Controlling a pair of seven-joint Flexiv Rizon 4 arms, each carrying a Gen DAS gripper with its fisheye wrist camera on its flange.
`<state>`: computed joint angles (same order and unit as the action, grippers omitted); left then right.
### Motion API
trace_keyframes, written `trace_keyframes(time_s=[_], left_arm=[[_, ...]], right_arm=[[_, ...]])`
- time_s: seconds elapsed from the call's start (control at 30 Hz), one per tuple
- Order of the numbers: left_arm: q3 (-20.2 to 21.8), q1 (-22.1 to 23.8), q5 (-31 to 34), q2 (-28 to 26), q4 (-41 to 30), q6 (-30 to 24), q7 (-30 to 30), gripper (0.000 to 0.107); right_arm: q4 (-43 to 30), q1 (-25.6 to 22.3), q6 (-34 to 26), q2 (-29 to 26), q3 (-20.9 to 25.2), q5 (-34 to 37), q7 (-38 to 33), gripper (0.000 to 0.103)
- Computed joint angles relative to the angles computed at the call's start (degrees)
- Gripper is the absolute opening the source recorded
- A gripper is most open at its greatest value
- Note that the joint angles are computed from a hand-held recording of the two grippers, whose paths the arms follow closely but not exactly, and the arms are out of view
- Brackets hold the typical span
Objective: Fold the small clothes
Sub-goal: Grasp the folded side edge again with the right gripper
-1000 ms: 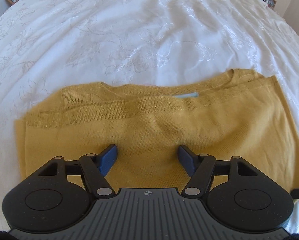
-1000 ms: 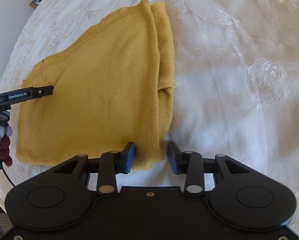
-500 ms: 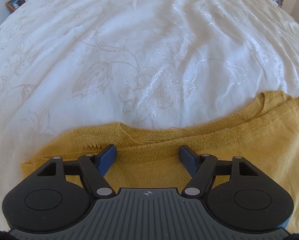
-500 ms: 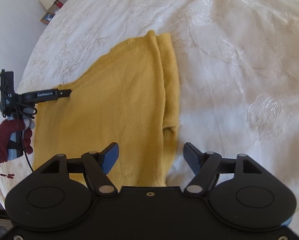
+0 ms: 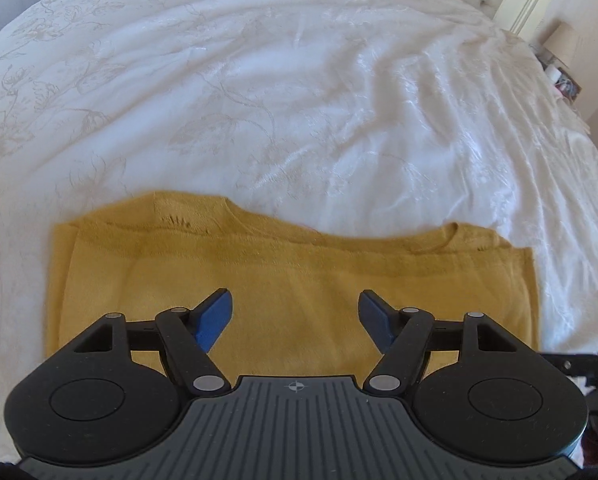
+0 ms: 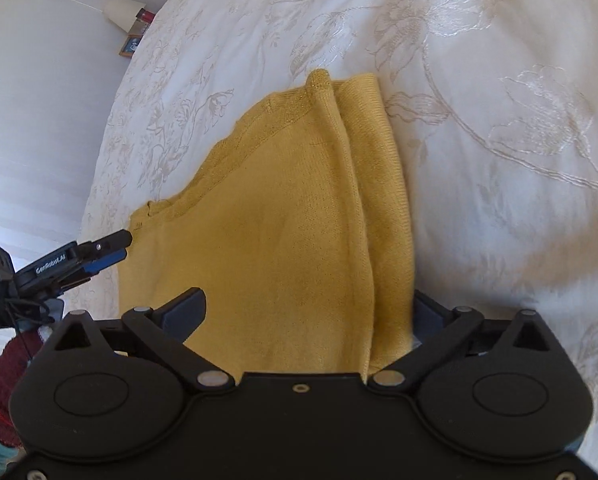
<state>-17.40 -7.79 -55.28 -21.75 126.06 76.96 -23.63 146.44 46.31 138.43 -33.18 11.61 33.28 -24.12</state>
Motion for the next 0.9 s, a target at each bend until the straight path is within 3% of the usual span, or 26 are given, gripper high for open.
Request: trace_keyframes(time_s=[0.13, 0.27, 0.5, 0.57, 0.6, 0.63, 0.7, 0.8, 0.9], left_arm=[[2.04, -1.53, 5.60, -0.61, 1.15, -1.50, -2.27, 0.069], [1.92, -2.00, 10.32, -3.26, 1.29, 2.29, -5.52, 0.069], [1.85, -1.23, 19.19, -5.84, -0.44, 2.71, -11.25, 0.090], [1.87, -1.05, 21.37, -6.03, -0.51, 2.96, -12.72, 0.092], [2.16, -1.12, 22.59, -6.04, -0.60, 2.94, -13.63, 0.093], [2.67, -1.39, 23.87, -5.92, -0.83, 2.56, -14.85, 0.093], [2.96, -1.25, 25.86, -5.55, -1.15, 1.54, -16.89, 0.092], [1.93, 0.43, 26.81, -3.31, -0.05, 0.21, -18.64, 0.088], [-4.13, 5.20, 20.28, 1.12, 5.49, 1.93, -15.09, 0.087]], right_arm=[[-0.57, -2.86, 3.31, -2.25, 1.37, -2.00, 1.86, 0.103], [0.00, -3.96, 5.97, -3.39, 2.50, -3.04, 3.69, 0.103], [0.98, -6.65, 2.39, -1.22, 1.72, -9.79, 3.04, 0.101], [1.17, -5.73, -2.59, 1.59, 0.12, -10.69, 1.34, 0.081], [1.56, -5.70, -6.26, 3.52, -0.34, -11.59, 0.92, 0.058], [1.69, -5.50, -8.91, 4.82, -0.69, -11.79, 0.92, 0.047], [1.78, -4.50, -8.73, 5.26, -0.95, -10.67, 0.71, 0.043], [1.63, 1.13, -13.09, 8.48, -4.67, -6.01, -1.66, 0.040], [0.83, 8.77, -17.94, 11.52, -10.84, -0.78, -5.40, 0.039]])
